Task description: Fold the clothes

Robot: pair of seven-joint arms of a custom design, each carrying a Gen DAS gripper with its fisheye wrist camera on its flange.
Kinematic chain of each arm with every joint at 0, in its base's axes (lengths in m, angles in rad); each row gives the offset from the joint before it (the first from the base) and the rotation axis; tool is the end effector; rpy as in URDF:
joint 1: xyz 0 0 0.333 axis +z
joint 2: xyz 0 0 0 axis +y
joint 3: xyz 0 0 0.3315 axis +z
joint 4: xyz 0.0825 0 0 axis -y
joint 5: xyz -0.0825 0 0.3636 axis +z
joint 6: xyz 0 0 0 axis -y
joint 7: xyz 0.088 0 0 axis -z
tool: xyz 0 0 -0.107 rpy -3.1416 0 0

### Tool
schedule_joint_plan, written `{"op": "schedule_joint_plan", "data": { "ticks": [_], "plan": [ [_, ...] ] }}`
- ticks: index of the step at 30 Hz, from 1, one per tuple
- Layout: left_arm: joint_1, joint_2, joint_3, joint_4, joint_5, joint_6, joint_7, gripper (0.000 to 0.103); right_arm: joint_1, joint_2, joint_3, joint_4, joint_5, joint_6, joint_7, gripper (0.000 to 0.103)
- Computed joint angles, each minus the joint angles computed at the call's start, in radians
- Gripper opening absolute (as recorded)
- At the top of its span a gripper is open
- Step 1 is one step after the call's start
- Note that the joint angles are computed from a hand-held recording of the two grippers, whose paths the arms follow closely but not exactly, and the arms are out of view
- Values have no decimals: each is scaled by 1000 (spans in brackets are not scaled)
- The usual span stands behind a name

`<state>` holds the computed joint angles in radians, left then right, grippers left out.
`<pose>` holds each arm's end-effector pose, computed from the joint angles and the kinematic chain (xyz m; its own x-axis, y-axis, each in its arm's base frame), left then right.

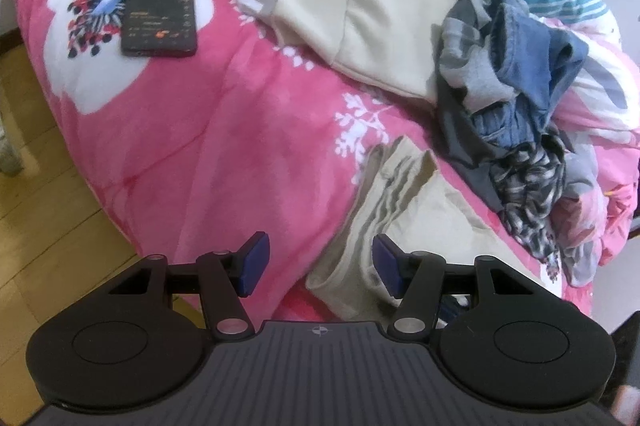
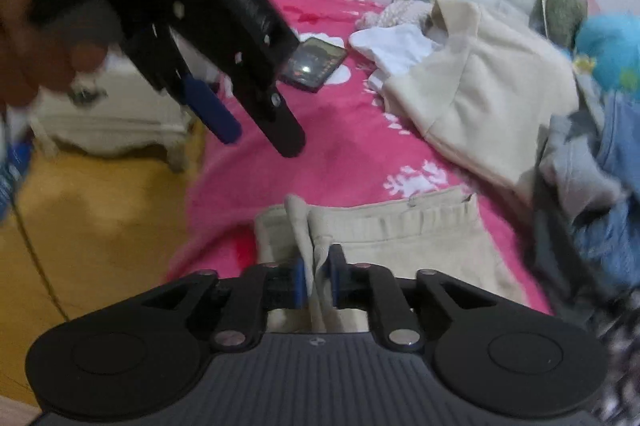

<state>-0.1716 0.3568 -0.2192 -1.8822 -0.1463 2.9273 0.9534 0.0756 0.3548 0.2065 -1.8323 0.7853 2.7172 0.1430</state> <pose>0.6238 -0.2293 0.4313 0.2241 -0.8280 0.5140 -0.7944 -0.4607 -0.3959 0.6448 0.1453 0.4184 0.8186 -0.5534 0.1540 -0.3333 -0.6759 -0.6573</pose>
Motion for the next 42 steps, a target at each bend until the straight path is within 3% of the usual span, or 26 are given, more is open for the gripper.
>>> {"op": "schedule_joint_plan", "data": {
  "ticks": [5, 7, 11, 13, 15, 20, 22, 27, 31, 37, 42],
  "plan": [
    [19, 69, -40, 97, 17, 42, 122, 57, -19, -65, -55, 2, 22, -131, 178, 20],
    [16, 123, -55, 180, 41, 34, 190, 57, -9, -77, -96, 1, -1, -99, 300, 20],
    [42, 261, -159, 376, 30, -4, 388, 57, 28, -26, -212, 50, -217, -31, 712, 19],
    [37, 324, -196, 473, 12, -41, 467, 57, 27, 8, -247, 88, -287, -30, 851, 19],
    [-1, 368, -179, 552, 12, -99, 498, 57, 22, 38, -271, 120, -343, -30, 954, 18],
    [-168, 464, 24, 751, 114, -296, 386, 55, -47, 57, -235, 120, -361, -7, 1041, 18],
    [-188, 476, 64, 768, 146, -326, 324, 53, -71, 48, -217, 91, -383, 16, 1044, 18],
    [-168, 475, 53, 741, 152, -314, 265, 49, -69, 35, -258, 24, -549, -24, 1138, 18],
    [-175, 476, 62, 745, 180, -323, 244, 49, -109, 5, -233, -40, -558, 30, 1125, 19],
    [-186, 503, 71, 799, 203, -359, 201, 49, -123, 7, -217, -41, -552, 31, 1151, 22],
    [-192, 512, 77, 814, 217, -366, 173, 48, -162, -20, -171, -106, -482, 103, 1082, 27]
  ]
}}
